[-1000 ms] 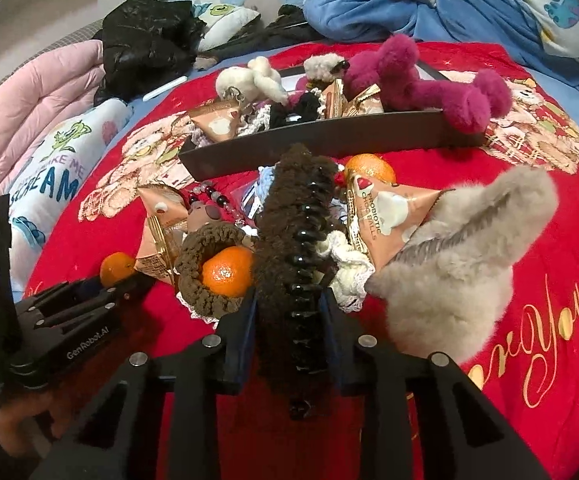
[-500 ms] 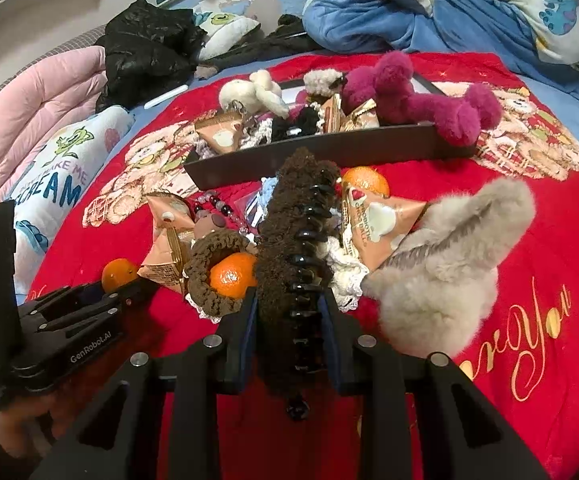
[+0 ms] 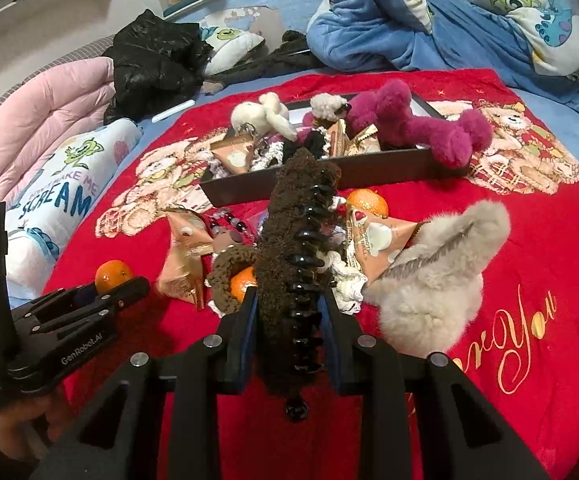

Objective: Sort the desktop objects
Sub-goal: 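Lift the brown clip with the right tool while the left lifts the tangerine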

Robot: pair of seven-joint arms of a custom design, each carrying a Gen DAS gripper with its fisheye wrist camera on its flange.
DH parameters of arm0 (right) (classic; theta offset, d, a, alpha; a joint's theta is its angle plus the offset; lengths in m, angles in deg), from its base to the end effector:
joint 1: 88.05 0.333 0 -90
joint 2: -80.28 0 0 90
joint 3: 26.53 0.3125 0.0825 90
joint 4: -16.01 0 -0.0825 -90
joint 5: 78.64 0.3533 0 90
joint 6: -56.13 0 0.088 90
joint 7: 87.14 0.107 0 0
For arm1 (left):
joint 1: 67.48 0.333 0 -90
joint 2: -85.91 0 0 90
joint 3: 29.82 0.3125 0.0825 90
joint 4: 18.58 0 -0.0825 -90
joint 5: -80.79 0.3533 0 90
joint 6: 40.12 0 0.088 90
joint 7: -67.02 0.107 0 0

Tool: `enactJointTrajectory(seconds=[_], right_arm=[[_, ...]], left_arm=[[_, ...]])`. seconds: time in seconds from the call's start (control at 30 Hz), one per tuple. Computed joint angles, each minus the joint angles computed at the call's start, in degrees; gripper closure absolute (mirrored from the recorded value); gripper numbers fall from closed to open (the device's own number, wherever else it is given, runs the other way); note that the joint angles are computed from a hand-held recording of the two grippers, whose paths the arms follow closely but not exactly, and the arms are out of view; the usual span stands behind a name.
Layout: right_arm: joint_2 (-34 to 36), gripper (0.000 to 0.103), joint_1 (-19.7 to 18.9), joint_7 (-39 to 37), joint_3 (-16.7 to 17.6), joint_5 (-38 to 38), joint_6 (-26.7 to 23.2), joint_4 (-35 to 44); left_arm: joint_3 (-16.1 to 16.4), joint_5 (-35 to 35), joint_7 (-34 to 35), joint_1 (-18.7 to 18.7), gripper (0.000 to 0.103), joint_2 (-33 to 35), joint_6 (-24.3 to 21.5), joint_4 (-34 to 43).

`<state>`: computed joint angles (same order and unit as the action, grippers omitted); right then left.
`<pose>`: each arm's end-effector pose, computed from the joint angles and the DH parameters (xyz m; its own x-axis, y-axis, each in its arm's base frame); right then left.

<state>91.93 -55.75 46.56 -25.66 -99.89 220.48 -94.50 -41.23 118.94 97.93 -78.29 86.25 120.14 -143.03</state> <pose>0.5099 0.3567 0.4809 0.2084 -0.9560 -0.2067 -0.7542 -0.0225 -0.6563 0.4980 -0.2344 0.4670 0.0468 -0.9942 0.0967 -0.7551 -0.0986 -0.6482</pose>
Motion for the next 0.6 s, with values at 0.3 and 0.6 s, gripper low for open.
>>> enactJointTrajectory(seconds=[0.3,0.6], right_arm=[[-1.5,0.075,0.6,2.7,0.2,-4.1,-1.4,0.7],[-2.3,0.076,0.4,3.5,1.4,-6.2,-3.7,2.8]], left_arm=[[-0.8,0.2,-0.5,-0.2,0.068,-2.0,-1.2,0.6],[-1.2,-1.8,0.9,-0.3,0.068,-3.3,-2.2,1.3]])
